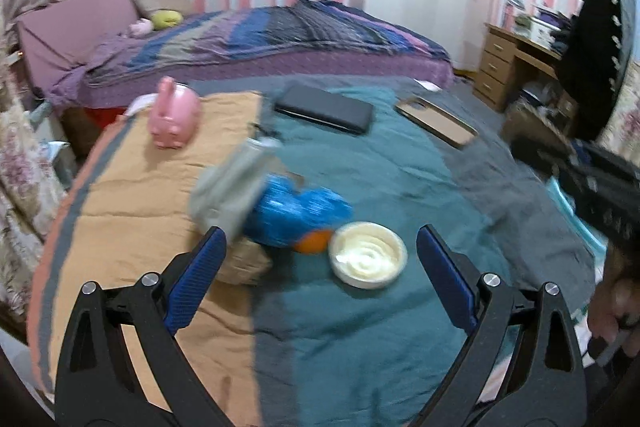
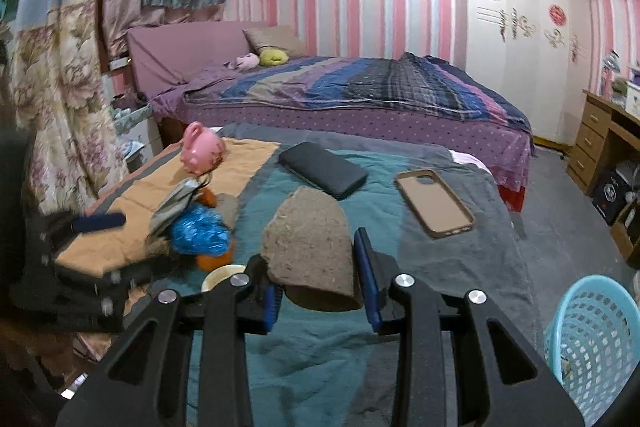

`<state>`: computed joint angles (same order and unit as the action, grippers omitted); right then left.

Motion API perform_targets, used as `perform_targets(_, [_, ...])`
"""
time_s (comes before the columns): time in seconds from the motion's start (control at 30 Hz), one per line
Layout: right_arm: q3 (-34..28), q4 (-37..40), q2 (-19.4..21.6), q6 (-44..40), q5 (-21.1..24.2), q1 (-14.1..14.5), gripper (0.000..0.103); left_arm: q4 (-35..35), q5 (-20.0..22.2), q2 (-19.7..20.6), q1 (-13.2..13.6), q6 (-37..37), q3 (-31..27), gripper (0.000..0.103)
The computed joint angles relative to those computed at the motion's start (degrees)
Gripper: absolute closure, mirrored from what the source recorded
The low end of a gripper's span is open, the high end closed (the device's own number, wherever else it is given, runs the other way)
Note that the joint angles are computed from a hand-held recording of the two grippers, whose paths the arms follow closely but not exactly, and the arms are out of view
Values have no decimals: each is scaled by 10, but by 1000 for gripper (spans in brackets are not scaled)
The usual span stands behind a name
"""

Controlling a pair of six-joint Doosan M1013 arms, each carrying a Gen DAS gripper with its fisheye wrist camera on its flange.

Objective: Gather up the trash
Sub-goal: 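Grasp the white round plastic lid with the left tool while the right tool holds the pad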

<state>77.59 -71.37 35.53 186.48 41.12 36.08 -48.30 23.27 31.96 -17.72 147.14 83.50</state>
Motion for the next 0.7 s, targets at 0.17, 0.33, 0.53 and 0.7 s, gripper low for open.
perform_targets(0.17, [18,-11,-11,32,0,-5,70,65,15,8,-18,-38,-2,10])
perform_targets(0.33, [23,-8,-14,31,-1,-8,70,180,57,32,-35,-166,-32,10])
perform_targets(0.53, [30,-11,-18,36,-9,-9,70,324,39,49,-51,-325,-50,10])
perform_targets(0.7, [30,-8,-19,39,-10,-8,69,347,52,64,-51,-366,-72,13])
